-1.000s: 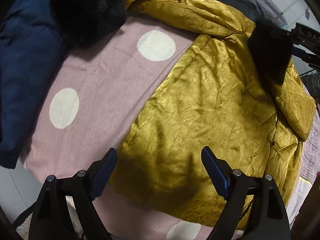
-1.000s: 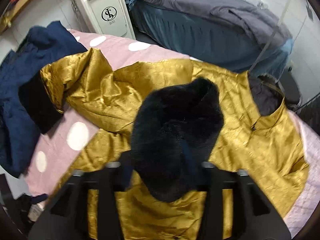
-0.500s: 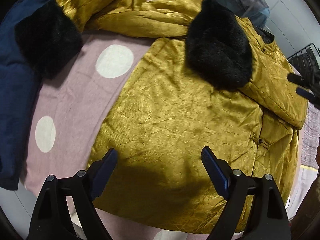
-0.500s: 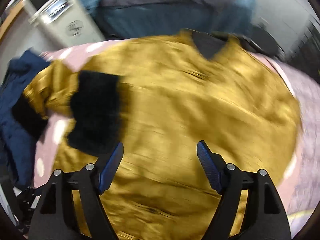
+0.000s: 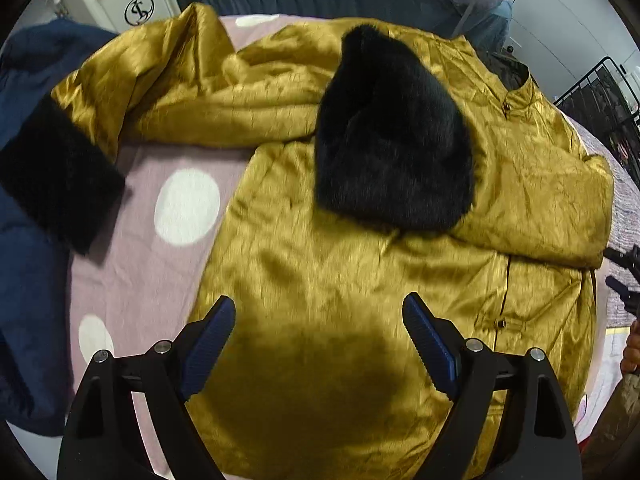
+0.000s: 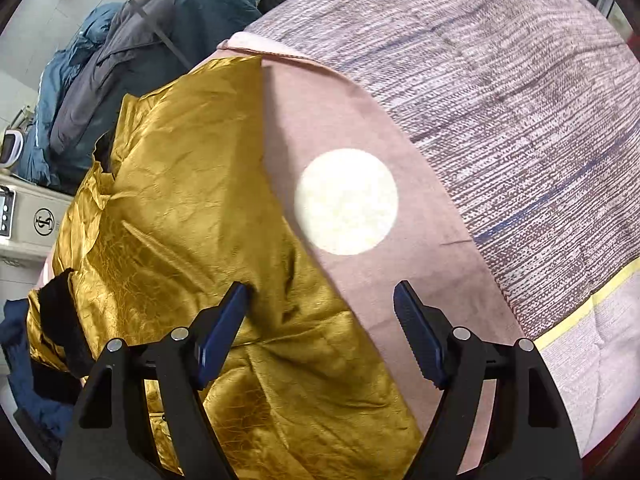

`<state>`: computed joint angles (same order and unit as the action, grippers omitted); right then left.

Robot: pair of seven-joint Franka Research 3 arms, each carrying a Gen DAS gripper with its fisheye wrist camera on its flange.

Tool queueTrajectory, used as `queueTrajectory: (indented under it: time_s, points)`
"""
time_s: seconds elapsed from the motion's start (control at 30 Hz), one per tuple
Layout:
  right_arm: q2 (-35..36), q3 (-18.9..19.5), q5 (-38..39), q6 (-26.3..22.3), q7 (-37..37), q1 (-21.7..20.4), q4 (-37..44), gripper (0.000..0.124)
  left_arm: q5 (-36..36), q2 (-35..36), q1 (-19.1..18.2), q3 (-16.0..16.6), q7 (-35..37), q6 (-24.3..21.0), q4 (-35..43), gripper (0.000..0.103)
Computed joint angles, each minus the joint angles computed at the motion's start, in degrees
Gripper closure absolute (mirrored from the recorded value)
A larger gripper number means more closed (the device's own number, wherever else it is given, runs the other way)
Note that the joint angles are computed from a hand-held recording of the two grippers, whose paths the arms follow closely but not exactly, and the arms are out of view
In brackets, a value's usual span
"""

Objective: Fold large clothes

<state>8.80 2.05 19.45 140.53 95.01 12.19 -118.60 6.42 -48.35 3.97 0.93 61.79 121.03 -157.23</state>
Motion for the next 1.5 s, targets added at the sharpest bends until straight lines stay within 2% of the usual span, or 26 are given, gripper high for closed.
queueTrajectory:
  time_s: [0.17,0.4,0.5,0.6,0.63,0.67,0.73,0.77,0.8,0.83,0.87,0.9,0.97,1.03,1.1,1.17,1.23,1.3,1.33,1.43,1.5]
  points:
    - [1.61,0.91,1.62,1.29,-6.31,0.07,1.41,0.048,1.45,5.95,1.12,0.21,0.67,2.92,4.33,0.02]
    - [6.84,2.67,5.98,2.03,-13.87,0.39,9.09,0.048,1.57,13.49,0.47,-0.43,3.08,5.95,8.47,0.02]
    - [10.43,3.51,8.37,0.48,-17.25,-0.11,14.25,0.048,3.02,16.4,1.21,-0.9,3.89,7.0,10.2,0.02]
    - [13.7,3.96,11.01,-3.25,-19.04,-1.1,18.55,0.049,2.58,19.58,2.3,-0.18,3.47,8.69,12.27,0.02]
    - [14.19,3.93,11.63,-4.51,-19.39,-1.51,19.1,0.063,2.16,20.66,2.57,0.11,3.5,8.98,12.95,0.02]
    - [15.02,3.75,11.46,-6.01,-19.2,-1.54,20.16,0.092,1.56,22.01,2.84,0.41,3.47,9.13,13.78,0.02]
    - [13.97,3.37,11.27,-4.36,-19.27,-1.19,18.66,0.108,-0.61,24.65,2.89,1.29,4.32,9.88,15.11,0.021]
    - [12.56,3.6,12.67,-2.05,-20.17,-1.44,16.77,0.112,-2.04,25.45,2.62,1.72,5.52,10.45,15.38,0.029]
    - [10.94,3.48,13.52,-0.52,-20.43,-1.63,14.8,0.113,-3.65,26.41,2.2,2.14,7.16,10.9,15.72,0.044]
    - [9.13,3.2,14.19,1.14,-20.2,-1.69,12.65,0.115,-5.28,27.43,1.63,2.35,9.08,10.91,16.16,0.052]
    - [7.28,2.91,15.11,3.46,-19.5,-1.66,10.27,0.115,-5.83,28.01,1.46,1.97,10.16,10.86,16.43,0.066]
    - [6.01,2.54,15.43,5.04,-18.53,-1.58,8.61,0.116,-5.37,28.25,1.44,1.15,10.75,11.29,16.46,0.075]
    - [3.98,1.02,13.1,8.34,-13.62,-0.68,5.12,0.117,-2.26,27.39,1.27,-1.11,11.63,14.45,15.47,0.08]
    - [4.02,-0.27,9.07,8.98,-8.9,-0.11,3.83,0.116,0.74,27.13,1.07,-2.72,11.44,16.29,15.11,0.08]
    - [5.62,-0.34,8.75,5.34,-6.76,-1.16,5.14,0.109,4.47,28.9,1.5,-4.44,9.32,14.62,16.51,0.08]
    - [5.53,0.02,10.39,3.96,-5.98,-2.18,5.5,0.083,8.02,31.24,2.36,-5.27,6.1,12.15,17.92,0.077]
    - [4.16,-0.41,6.87,5.33,-4.35,-1.27,4.91,0.062,8.85,32.96,3.08,-4.7,2.83,9.77,18.74,0.074]
    - [2.3,-0.47,2.13,7.44,-4.0,0.04,4.07,0.06,6.93,33.29,3.36,-3.21,1.71,8.98,18.48,0.064]
    - [1.29,-0.07,0.68,8.71,-5.17,0.51,3.39,0.06,4.86,32.99,3.4,-2.19,1.83,9.85,17.84,0.062]
    - [-1.43,1.89,-1.36,12.0,-12.76,1.84,1.17,0.059,4.2,33.12,3.46,-1.88,3.14,9.32,18.31,0.06]
    - [-1.83,3.5,-1.97,11.94,-20.41,3.11,0.8,0.058,6.32,33.69,3.36,-2.81,3.36,8.32,19.06,0.056]
